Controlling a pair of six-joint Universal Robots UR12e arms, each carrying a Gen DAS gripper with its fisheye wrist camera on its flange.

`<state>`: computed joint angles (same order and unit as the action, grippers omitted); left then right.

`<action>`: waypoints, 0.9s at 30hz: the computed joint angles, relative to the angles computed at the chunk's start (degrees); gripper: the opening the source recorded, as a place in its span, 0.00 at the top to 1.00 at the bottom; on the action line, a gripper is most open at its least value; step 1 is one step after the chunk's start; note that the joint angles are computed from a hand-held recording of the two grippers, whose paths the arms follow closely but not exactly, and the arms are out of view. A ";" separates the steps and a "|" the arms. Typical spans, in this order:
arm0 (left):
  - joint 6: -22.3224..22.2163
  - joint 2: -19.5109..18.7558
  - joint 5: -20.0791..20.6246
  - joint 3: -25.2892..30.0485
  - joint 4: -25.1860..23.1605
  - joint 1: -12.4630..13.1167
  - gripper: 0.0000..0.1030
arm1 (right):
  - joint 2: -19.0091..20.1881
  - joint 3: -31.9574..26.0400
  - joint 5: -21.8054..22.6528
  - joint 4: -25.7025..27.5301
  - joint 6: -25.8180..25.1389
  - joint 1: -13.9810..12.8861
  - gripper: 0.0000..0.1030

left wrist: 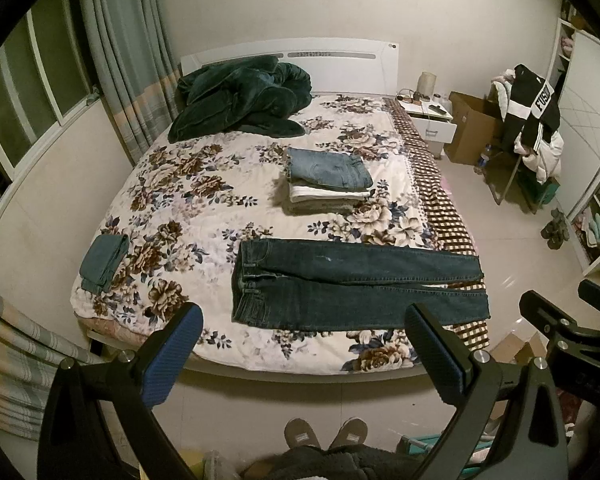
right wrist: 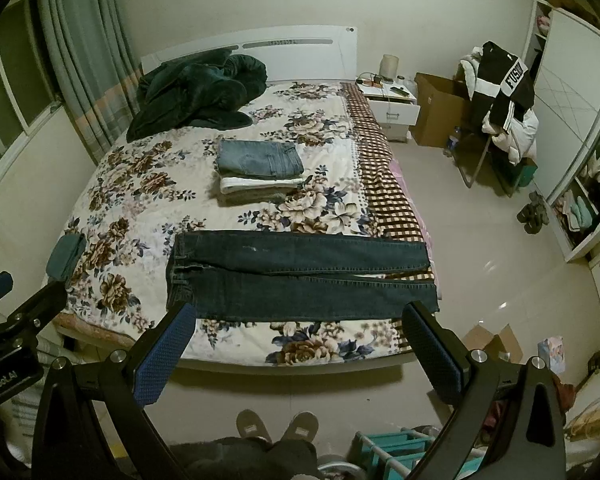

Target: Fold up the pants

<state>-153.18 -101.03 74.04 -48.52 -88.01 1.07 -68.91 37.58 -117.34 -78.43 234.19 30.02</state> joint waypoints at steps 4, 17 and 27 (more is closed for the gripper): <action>0.05 0.07 -0.07 -0.15 0.09 0.04 0.00 | -0.31 0.58 0.00 -0.46 -0.13 0.02 0.00; 0.09 -0.16 -0.26 0.36 0.02 0.12 0.00 | 0.36 -1.05 -0.04 0.19 -0.33 -0.14 0.00; 0.02 0.01 -0.49 0.00 0.25 0.23 0.00 | 0.37 -1.07 0.16 0.18 -0.29 -0.19 0.00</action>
<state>-153.16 -101.02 73.55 -48.52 -87.75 1.29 -68.54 36.51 -117.17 -78.26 233.90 29.83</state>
